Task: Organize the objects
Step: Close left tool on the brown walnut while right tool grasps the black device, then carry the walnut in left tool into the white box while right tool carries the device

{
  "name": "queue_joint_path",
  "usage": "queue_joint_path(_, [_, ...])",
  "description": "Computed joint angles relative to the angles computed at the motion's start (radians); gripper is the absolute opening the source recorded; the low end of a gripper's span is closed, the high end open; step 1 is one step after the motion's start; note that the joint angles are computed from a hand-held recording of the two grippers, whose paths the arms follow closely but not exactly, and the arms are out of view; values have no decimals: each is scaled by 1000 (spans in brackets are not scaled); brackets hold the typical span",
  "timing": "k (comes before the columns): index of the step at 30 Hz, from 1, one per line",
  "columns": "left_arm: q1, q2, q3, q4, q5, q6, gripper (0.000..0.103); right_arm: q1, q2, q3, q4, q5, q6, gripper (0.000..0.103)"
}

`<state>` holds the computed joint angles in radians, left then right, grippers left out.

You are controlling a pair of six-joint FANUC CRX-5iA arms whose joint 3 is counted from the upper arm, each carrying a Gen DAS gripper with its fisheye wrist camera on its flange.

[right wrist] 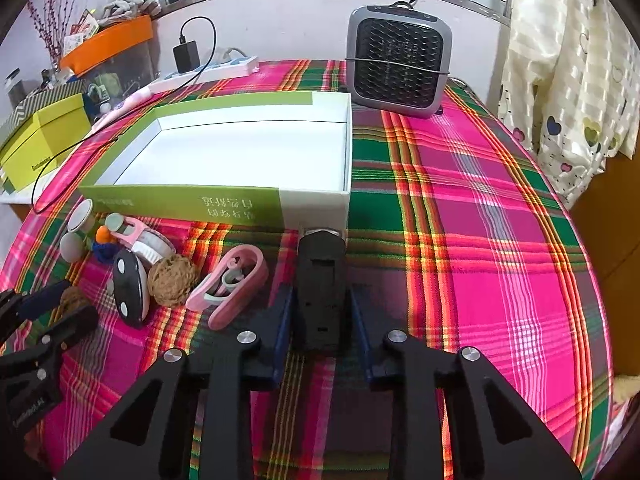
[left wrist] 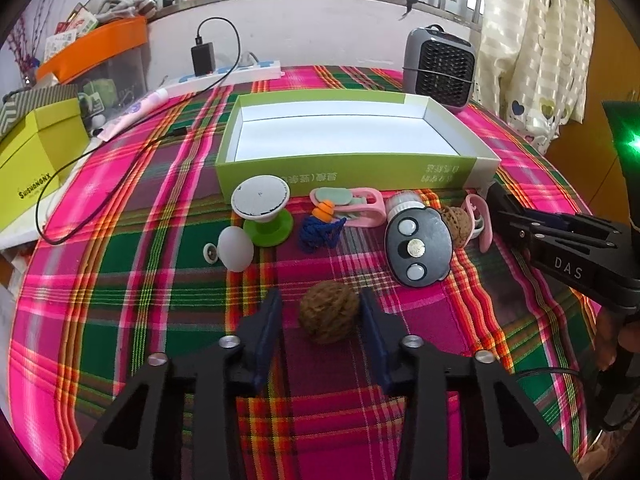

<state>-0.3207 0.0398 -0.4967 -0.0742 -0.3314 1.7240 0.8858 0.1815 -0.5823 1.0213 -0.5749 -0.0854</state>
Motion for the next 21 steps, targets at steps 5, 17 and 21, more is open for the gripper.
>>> queue_joint_path(5, [4, -1, -5, 19, 3, -19, 29, 1, 0, 2, -2, -1, 1, 29])
queue_joint_path(17, [16, -5, -29, 109, 18, -113, 29, 6, -12, -14, 17, 10, -20, 28])
queue_joint_path(21, [18, -11, -34, 132, 19, -139, 29, 7, -25, -23, 35, 16, -34, 28])
